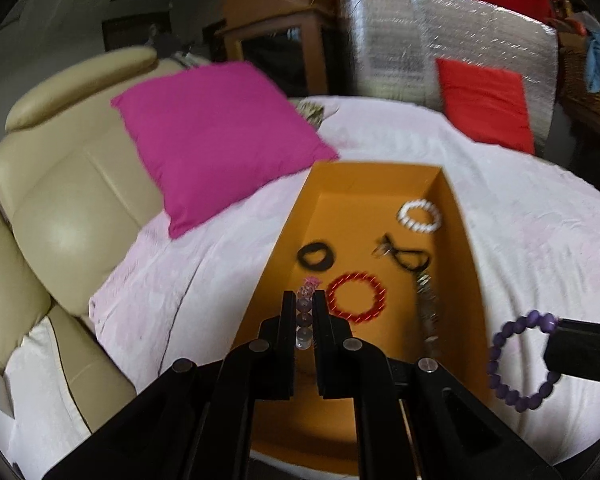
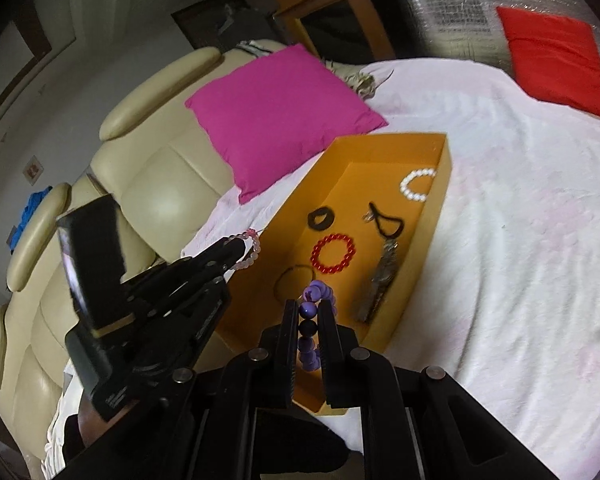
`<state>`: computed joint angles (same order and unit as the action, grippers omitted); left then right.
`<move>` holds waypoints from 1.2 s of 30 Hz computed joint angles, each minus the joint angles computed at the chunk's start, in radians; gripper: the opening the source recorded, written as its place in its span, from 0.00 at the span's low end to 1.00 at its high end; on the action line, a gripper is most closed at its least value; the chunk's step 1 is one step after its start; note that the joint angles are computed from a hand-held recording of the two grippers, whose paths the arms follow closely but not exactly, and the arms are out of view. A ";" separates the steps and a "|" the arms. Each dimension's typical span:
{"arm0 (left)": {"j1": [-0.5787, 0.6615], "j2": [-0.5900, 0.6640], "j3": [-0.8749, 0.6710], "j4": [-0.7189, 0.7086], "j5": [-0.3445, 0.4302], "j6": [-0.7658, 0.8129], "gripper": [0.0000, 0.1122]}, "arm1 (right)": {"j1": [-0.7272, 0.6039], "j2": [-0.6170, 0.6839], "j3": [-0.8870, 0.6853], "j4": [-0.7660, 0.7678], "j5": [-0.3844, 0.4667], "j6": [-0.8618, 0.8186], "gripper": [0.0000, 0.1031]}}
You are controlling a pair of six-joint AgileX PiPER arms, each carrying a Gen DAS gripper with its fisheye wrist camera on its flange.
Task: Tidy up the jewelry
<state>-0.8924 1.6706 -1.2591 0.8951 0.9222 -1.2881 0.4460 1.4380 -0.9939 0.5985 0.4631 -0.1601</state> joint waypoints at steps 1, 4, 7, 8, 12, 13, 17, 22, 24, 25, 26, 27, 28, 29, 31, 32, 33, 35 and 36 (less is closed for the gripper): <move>0.010 -0.002 0.014 -0.008 -0.009 -0.002 0.07 | 0.009 0.014 0.001 0.006 -0.007 -0.004 0.11; 0.039 0.001 0.047 -0.031 -0.038 0.000 0.07 | 0.025 0.048 -0.001 0.029 -0.016 -0.020 0.11; 0.055 0.013 0.064 -0.046 -0.062 0.002 0.07 | 0.045 0.084 -0.011 0.041 -0.026 -0.028 0.11; 0.057 0.016 0.067 -0.047 -0.069 0.003 0.07 | 0.052 0.097 -0.016 0.044 -0.028 -0.031 0.11; 0.065 0.039 0.062 -0.058 -0.080 0.023 0.07 | 0.092 0.143 -0.035 -0.040 -0.050 0.037 0.11; 0.069 0.044 0.060 -0.064 -0.084 0.029 0.07 | 0.096 0.153 -0.037 -0.042 -0.054 0.038 0.11; 0.076 0.066 0.049 -0.082 -0.081 0.058 0.07 | 0.116 0.190 -0.056 -0.163 -0.065 0.143 0.11; 0.076 0.075 0.038 -0.095 -0.068 0.071 0.20 | 0.116 0.192 -0.066 -0.258 -0.057 0.223 0.12; 0.064 0.071 0.031 -0.084 -0.043 0.055 0.36 | 0.103 0.175 -0.055 -0.263 -0.058 0.228 0.15; 0.053 0.063 0.032 -0.067 -0.027 0.038 0.40 | 0.088 0.158 -0.039 -0.233 -0.064 0.201 0.17; 0.039 0.053 0.029 -0.052 -0.009 0.024 0.41 | 0.077 0.147 -0.032 -0.215 -0.065 0.185 0.18; 0.029 0.044 0.025 -0.049 0.005 0.020 0.43 | 0.064 0.130 -0.022 -0.197 -0.063 0.171 0.20; 0.020 0.036 0.017 -0.051 0.018 0.019 0.46 | 0.049 0.112 -0.011 -0.178 -0.064 0.157 0.21; 0.011 0.027 0.009 -0.052 0.031 0.019 0.48 | 0.034 0.092 0.000 -0.155 -0.064 0.138 0.21; -0.024 0.007 -0.010 -0.039 0.072 0.008 0.55 | 0.010 0.048 0.022 -0.136 -0.064 0.122 0.22; -0.047 -0.004 -0.025 -0.031 0.099 0.007 0.58 | 0.003 0.028 0.031 -0.136 -0.063 0.123 0.22; -0.067 -0.010 -0.036 -0.021 0.121 0.004 0.62 | -0.002 0.009 0.038 -0.136 -0.064 0.125 0.22; -0.114 -0.023 -0.066 0.004 0.178 0.001 0.64 | -0.011 -0.040 0.060 -0.161 -0.066 0.150 0.23; -0.128 -0.024 -0.083 0.008 0.198 0.007 0.65 | -0.012 -0.060 0.068 -0.181 -0.067 0.169 0.27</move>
